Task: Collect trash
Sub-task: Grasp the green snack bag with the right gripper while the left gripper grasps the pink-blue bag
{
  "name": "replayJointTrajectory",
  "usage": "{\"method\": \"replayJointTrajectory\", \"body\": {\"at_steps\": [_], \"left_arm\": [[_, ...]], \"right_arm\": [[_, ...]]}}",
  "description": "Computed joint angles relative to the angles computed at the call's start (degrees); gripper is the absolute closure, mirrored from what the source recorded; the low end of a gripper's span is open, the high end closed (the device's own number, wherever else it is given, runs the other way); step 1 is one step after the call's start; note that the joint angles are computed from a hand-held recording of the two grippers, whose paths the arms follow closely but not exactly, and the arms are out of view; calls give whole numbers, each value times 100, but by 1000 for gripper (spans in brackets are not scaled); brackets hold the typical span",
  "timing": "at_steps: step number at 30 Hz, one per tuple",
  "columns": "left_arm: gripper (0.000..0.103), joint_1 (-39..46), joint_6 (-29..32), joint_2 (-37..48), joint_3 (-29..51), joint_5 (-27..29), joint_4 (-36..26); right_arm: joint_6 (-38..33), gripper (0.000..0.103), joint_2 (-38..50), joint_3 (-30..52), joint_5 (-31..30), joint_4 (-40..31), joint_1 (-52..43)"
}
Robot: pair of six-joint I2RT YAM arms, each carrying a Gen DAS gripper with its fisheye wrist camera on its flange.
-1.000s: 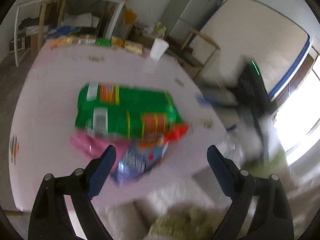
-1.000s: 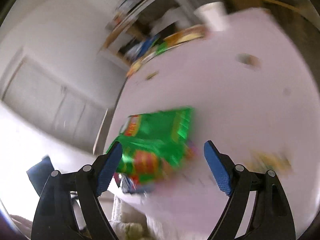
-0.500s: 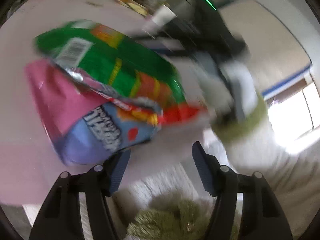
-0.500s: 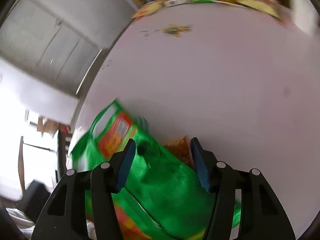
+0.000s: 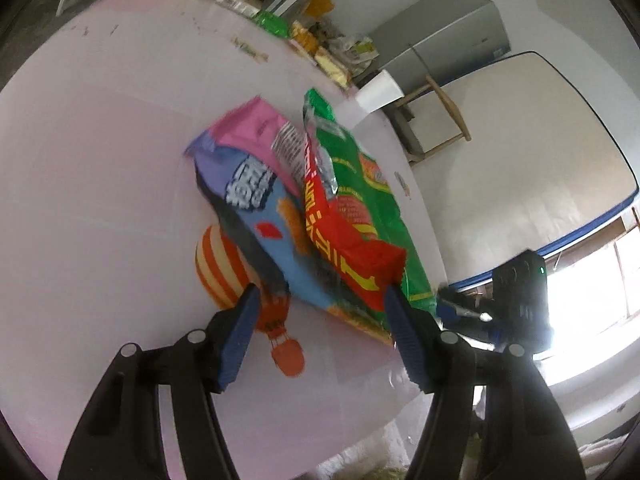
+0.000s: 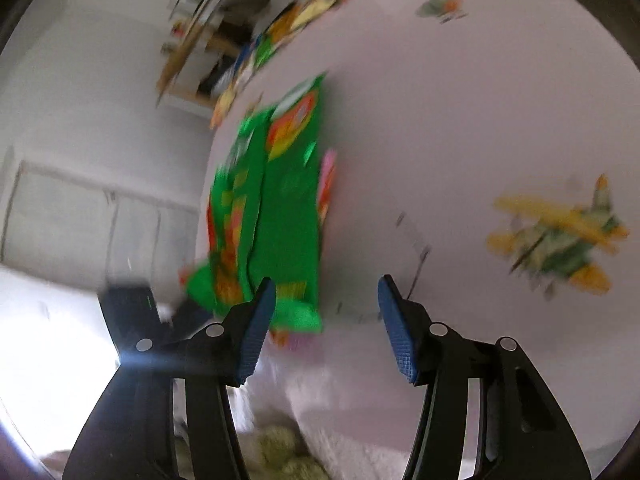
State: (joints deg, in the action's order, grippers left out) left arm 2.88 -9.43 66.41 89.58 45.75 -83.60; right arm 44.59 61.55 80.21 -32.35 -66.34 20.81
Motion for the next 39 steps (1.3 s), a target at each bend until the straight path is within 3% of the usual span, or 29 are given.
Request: {"method": "replayJointTrajectory", "body": {"at_steps": [4,10,12,15,16,19,27,32,34,39], "left_arm": [[41,-473,-604,-158,18,-388,126],[47,-862,-1218,-195,-60,-733,500],[51,-834,-1246,-203,-99,-739,545],[56,-823,-1318,-152,-101,-809,629],[57,-819,-1326,-122,-76,-836,631],[57,-814,-1341,-55,11,-972,618],[59,-1020,-1536,209,172,-1226,752],[62,-1350,-1922,230,81,-1337,1053],[70,-1419,-1997,196,61,-1517,1088],[96,-1247,-1864,198,-51,-1537,1000]], "right_arm": [[59,50,750,181,-562,669,-410],[-140,53,1808,705,-1345,972,-543],[-211,57,2120,956,-1456,954,-401],[-280,76,2153,1060,-1497,663,-363],[-352,85,1929,914,-1500,510,-416],[-90,91,1464,493,-1349,760,-464],[-369,92,283,-203,-1740,73,-1619],[491,95,-327,-977,-1706,715,-1089],[-172,95,-546,-790,-1937,-163,-1575],[-957,95,-663,-448,-2163,-1051,-2395]]}}
